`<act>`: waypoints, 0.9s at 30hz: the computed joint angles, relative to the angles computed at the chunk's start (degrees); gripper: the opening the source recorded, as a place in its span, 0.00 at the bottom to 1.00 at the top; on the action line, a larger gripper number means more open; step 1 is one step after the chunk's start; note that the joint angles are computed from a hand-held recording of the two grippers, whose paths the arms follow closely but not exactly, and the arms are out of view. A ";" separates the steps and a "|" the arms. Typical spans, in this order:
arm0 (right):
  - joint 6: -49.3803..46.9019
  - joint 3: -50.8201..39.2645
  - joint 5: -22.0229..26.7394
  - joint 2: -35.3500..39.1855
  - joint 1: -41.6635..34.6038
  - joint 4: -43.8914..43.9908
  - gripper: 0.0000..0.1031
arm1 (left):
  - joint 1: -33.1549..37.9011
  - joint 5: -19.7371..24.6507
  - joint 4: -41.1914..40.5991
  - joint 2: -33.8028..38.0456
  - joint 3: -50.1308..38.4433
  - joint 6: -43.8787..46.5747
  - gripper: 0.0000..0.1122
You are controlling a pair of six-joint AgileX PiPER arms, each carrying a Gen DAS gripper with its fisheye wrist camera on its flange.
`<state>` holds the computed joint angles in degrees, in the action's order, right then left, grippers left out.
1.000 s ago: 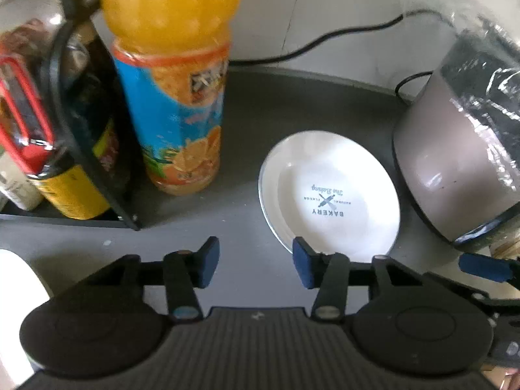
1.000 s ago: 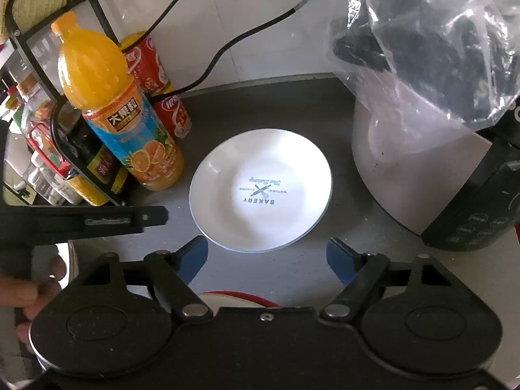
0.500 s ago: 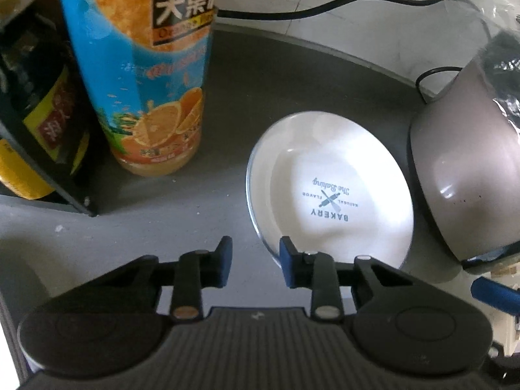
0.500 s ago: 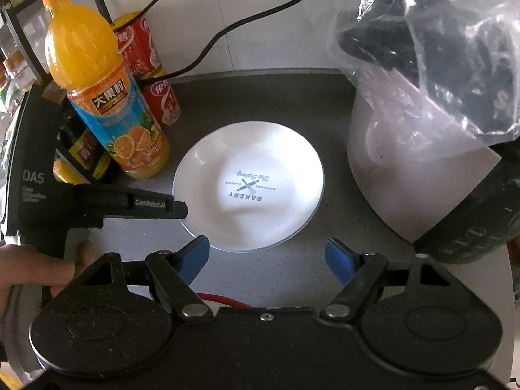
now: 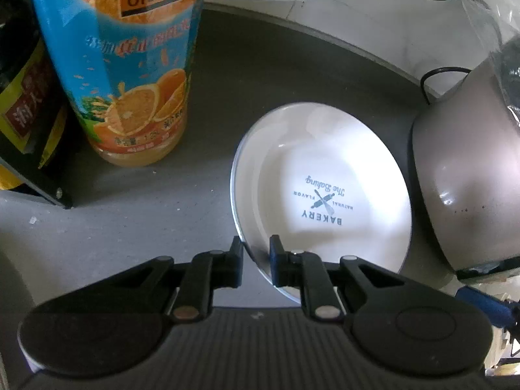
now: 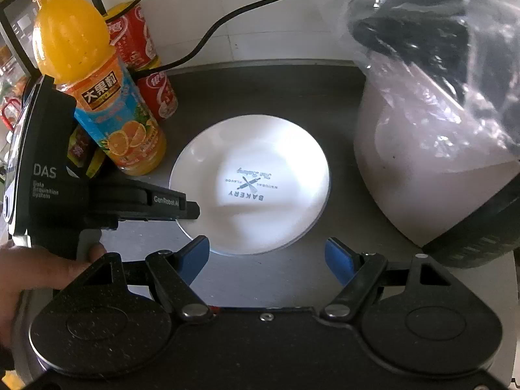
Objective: Organize plates and bowls
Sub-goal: 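Close both grippers on the rim of the 'BAKERY' plate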
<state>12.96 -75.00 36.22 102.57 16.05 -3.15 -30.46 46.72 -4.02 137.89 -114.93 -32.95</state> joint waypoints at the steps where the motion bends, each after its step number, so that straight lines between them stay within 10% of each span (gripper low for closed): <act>1: 0.06 -0.29 0.13 0.21 0.18 -0.04 0.75 | -0.01 0.52 0.20 0.25 -0.54 -0.11 0.13; 27: -5.11 -14.94 10.16 13.04 -2.89 8.85 0.71 | 2.56 -2.52 3.27 -8.73 14.80 0.04 0.13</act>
<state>7.85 -89.94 46.38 115.61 13.16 5.70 -27.89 44.20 -0.75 129.16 -100.13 -32.90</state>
